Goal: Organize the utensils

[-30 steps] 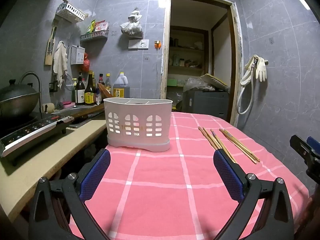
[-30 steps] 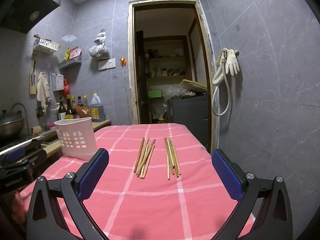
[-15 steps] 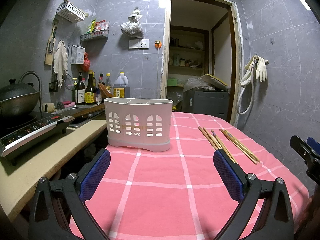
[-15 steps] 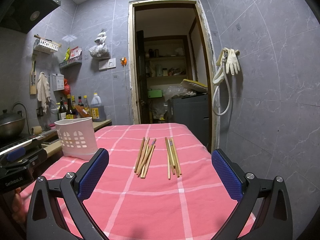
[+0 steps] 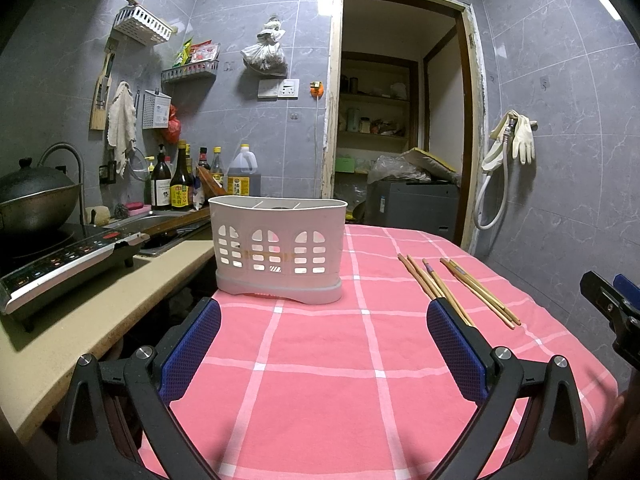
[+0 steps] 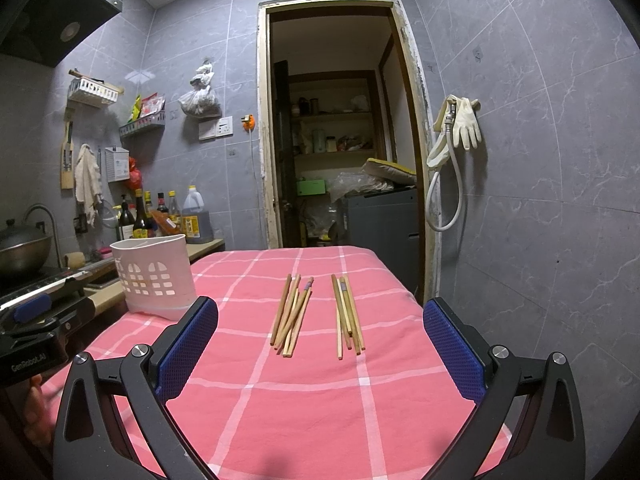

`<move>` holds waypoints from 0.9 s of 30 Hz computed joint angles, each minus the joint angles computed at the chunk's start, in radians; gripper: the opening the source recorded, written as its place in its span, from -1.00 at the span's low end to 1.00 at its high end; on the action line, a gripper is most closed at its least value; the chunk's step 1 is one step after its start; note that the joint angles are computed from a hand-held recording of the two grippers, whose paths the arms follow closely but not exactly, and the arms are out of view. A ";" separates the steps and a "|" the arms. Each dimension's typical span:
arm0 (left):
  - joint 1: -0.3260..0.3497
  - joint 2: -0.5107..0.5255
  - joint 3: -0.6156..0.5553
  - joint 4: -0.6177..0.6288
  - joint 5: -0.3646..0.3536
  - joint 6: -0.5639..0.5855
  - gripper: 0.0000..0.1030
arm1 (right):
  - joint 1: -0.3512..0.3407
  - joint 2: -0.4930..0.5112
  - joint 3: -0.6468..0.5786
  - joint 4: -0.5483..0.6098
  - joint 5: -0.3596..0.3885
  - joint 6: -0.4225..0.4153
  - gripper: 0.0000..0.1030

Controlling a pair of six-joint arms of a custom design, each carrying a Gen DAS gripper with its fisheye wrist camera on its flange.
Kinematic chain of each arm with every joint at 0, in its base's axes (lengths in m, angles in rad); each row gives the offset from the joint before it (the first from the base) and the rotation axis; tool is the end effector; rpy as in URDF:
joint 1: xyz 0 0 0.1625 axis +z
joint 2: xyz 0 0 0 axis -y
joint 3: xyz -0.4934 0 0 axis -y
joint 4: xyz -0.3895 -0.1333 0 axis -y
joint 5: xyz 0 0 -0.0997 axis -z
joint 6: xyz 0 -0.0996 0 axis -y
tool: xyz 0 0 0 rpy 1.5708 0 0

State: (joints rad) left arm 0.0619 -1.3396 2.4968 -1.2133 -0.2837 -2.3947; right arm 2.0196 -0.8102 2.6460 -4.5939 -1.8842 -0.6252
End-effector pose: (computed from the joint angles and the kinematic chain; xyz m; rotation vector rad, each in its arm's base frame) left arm -0.2327 -0.2438 0.1850 0.3197 1.8198 -1.5793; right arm 0.2501 -0.2828 0.2010 0.9729 -2.1170 1.5251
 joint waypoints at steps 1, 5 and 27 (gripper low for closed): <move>0.000 0.000 0.000 0.000 0.000 0.000 0.96 | 0.000 0.000 0.000 0.000 0.000 0.000 1.00; 0.000 0.001 -0.001 0.001 0.000 -0.001 0.96 | 0.000 0.004 -0.001 -0.003 0.000 0.000 1.00; 0.000 0.001 0.000 0.001 0.000 -0.001 0.96 | 0.004 0.008 -0.003 -0.004 -0.003 0.003 1.00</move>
